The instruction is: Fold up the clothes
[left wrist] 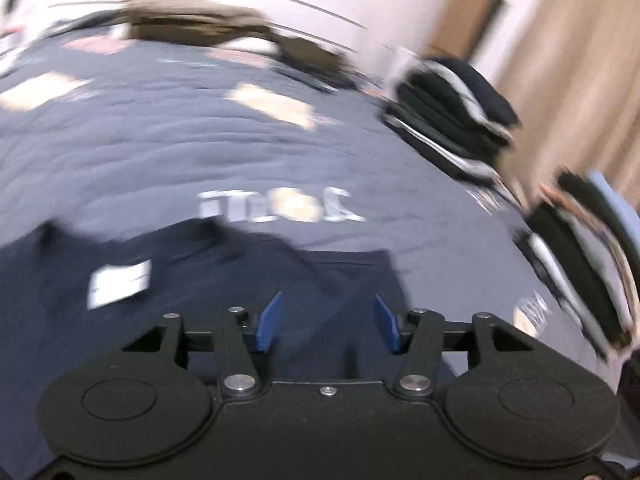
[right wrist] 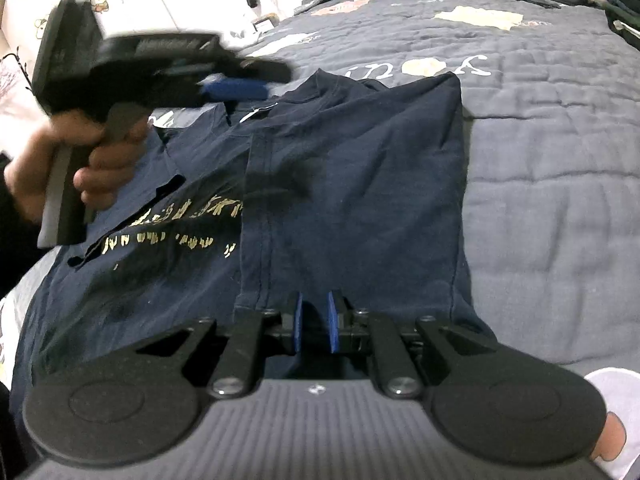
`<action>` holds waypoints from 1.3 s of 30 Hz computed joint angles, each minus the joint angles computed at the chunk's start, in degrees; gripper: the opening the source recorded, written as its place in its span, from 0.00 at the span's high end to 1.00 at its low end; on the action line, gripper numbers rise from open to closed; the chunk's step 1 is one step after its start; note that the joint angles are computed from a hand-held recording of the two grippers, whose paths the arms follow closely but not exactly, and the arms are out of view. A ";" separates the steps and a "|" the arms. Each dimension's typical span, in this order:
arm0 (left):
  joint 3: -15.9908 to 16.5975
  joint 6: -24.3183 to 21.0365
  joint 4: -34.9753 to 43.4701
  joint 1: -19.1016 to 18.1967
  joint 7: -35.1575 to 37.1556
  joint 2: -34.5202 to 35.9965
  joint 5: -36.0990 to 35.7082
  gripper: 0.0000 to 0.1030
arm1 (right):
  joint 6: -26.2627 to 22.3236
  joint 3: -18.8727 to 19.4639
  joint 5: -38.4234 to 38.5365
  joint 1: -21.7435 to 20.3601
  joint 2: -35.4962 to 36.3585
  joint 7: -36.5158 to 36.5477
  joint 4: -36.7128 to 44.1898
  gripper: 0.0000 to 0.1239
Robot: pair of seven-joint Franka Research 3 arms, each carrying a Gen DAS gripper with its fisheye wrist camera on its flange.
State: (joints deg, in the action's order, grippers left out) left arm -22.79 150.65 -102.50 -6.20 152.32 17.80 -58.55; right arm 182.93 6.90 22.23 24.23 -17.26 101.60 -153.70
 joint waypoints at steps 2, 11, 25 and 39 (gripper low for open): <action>-0.09 0.27 2.61 -2.07 -0.34 2.17 4.58 0.51 | -0.41 -0.81 0.80 0.37 -1.36 0.42 -0.17 0.89; -0.08 -3.47 17.89 -7.83 -13.69 14.47 25.33 0.51 | -0.82 6.67 -0.22 -10.97 -5.53 7.37 -3.51 0.89; -4.58 2.06 24.53 -6.35 -22.36 23.38 30.68 1.00 | -3.73 4.35 -4.75 -9.88 -5.76 9.03 -4.08 0.90; -19.42 -7.01 1.22 17.94 -6.56 5.88 7.07 0.84 | 1.09 -0.25 -0.60 -5.40 -9.08 9.15 -5.98 0.89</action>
